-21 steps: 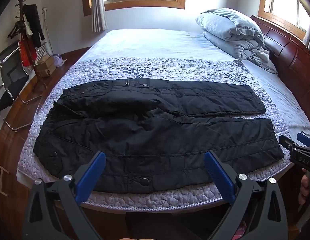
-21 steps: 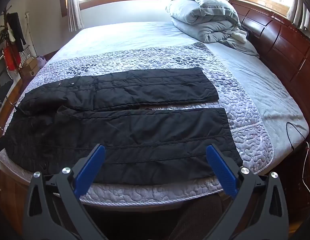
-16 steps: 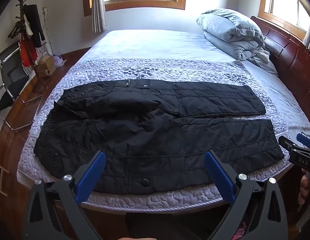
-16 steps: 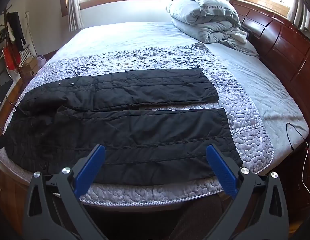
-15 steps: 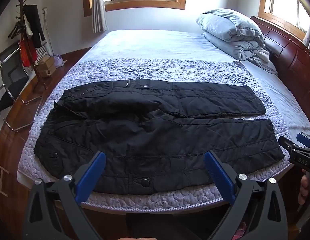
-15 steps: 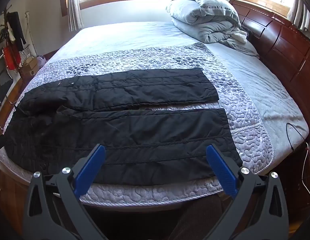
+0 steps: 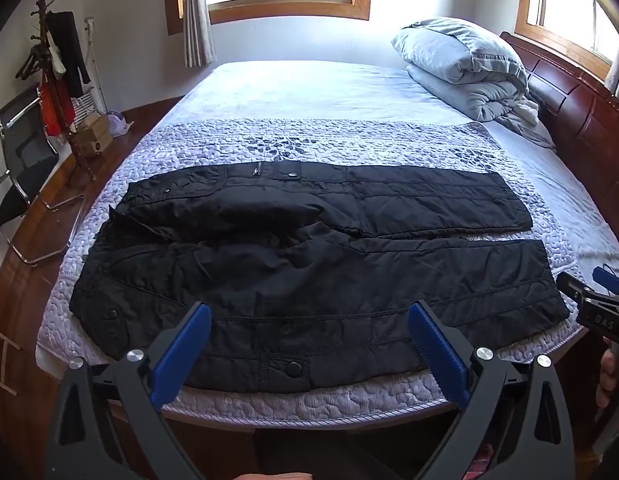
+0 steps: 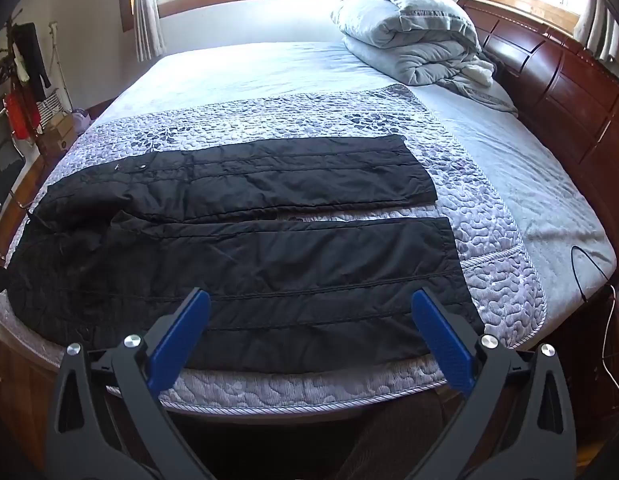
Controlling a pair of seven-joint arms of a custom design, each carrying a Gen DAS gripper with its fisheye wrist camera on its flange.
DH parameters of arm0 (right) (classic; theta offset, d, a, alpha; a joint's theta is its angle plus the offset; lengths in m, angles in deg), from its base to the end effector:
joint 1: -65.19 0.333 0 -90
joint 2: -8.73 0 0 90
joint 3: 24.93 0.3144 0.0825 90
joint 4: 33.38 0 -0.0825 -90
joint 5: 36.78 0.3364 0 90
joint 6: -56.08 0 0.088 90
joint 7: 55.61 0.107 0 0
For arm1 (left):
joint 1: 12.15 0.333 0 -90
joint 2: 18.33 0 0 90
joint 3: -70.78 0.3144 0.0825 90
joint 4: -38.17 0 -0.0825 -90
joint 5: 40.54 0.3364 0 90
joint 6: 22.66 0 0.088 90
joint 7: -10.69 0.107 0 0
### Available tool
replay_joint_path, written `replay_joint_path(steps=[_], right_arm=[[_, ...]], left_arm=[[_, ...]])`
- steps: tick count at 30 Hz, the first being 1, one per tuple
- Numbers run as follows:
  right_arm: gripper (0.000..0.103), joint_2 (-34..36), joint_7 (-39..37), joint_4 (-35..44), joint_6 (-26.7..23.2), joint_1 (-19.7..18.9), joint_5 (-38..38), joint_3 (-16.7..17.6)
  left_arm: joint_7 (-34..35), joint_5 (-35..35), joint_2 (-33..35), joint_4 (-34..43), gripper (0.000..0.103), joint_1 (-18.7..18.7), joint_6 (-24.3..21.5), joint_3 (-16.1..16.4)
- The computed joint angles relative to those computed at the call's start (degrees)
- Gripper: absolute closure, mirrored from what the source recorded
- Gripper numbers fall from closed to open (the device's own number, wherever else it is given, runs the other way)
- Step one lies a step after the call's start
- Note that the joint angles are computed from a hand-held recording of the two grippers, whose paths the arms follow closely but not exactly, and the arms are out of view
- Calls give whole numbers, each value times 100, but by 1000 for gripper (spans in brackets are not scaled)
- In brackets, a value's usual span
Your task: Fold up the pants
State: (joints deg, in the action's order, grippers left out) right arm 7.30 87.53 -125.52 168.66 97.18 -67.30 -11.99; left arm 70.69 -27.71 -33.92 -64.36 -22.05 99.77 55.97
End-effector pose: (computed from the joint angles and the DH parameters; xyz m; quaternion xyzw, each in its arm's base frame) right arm 0.4000 0.3550 0.6700 -0.6603 0.6804 -0.2469 0.2004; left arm 0.4159 -0.2054 0.7192 -0.6739 0.6614 -0.2400 0.2252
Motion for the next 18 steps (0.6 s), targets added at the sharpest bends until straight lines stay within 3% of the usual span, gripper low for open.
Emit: replay_joint_path(steps=[18], right_arm=[[2, -40, 39, -61, 29, -2, 5, 4]], left_arm=[[29, 9, -27, -86, 4, 13, 32, 17]])
